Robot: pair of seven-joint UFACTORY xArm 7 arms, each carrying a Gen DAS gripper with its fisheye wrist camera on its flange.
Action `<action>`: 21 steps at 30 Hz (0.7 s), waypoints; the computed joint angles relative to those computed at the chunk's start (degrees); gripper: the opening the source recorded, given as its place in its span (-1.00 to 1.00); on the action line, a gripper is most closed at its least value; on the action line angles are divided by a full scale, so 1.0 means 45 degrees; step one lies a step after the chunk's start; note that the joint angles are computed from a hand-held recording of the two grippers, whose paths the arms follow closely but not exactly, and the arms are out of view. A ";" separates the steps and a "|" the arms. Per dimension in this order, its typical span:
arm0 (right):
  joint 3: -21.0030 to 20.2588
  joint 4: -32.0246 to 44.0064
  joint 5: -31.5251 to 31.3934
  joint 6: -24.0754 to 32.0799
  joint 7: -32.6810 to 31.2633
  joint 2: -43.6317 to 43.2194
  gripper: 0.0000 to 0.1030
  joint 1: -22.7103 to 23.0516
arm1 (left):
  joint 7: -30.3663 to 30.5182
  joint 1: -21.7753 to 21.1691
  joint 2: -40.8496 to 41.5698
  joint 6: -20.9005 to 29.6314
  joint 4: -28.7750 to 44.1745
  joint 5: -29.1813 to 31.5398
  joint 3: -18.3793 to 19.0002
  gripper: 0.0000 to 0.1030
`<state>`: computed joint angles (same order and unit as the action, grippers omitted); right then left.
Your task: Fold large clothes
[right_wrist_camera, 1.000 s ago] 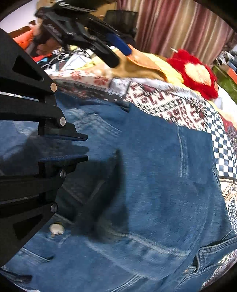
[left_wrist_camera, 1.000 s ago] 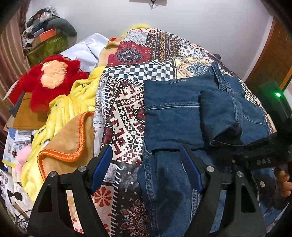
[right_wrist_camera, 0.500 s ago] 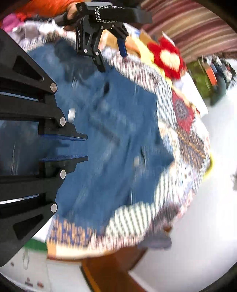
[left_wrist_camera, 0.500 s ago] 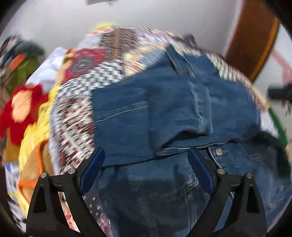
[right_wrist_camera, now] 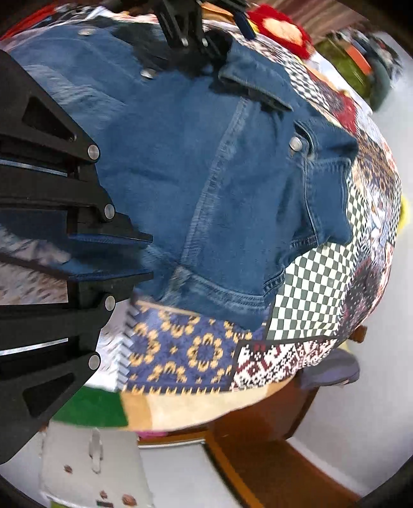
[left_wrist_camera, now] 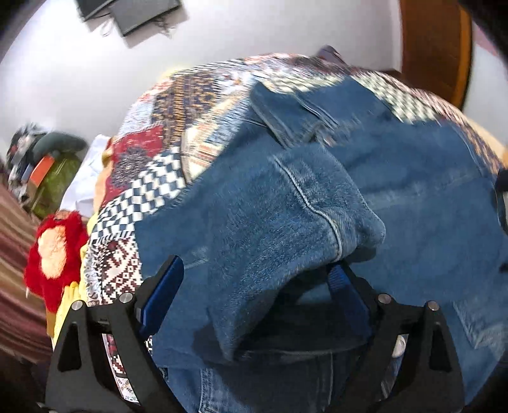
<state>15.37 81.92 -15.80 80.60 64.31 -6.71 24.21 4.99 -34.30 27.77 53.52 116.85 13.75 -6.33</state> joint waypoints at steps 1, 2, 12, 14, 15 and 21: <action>-0.0075 -0.0159 -0.0001 -0.0385 0.0087 -0.0008 -0.78 -0.0061 | -0.0189 0.0080 0.0175 0.0104 0.0356 -0.0136 0.0044 0.80; -0.0153 -0.0370 -0.0021 -0.0840 0.0091 -0.0013 -0.78 -0.0129 | -0.0348 0.0128 0.0228 0.0176 0.0519 -0.0204 0.0094 0.80; -0.0068 -0.0105 -0.1303 -0.0073 -0.0764 0.1328 -0.79 0.0366 | -0.0883 0.1289 0.0728 0.1099 0.1214 -0.1178 0.0363 0.80; -0.0014 0.0288 -0.1733 0.0550 -0.0736 0.1648 -0.79 0.0657 | -0.1190 0.1498 0.0615 0.1099 0.0852 -0.1196 0.0465 0.80; -0.0035 0.0386 -0.1831 0.0744 -0.0752 0.1731 -0.79 0.0780 | -0.1281 0.1675 0.0560 0.1151 0.0692 -0.1332 0.0447 0.80; -0.0313 0.0022 -0.3537 0.3109 0.0519 0.1306 1.00 0.1602 | -0.0887 0.2633 -0.0119 0.1055 -0.0727 -0.2269 0.0093 0.80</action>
<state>13.96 82.02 -31.72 94.59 66.64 -0.83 31.42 1.00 -22.45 27.23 58.27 113.57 3.54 -5.91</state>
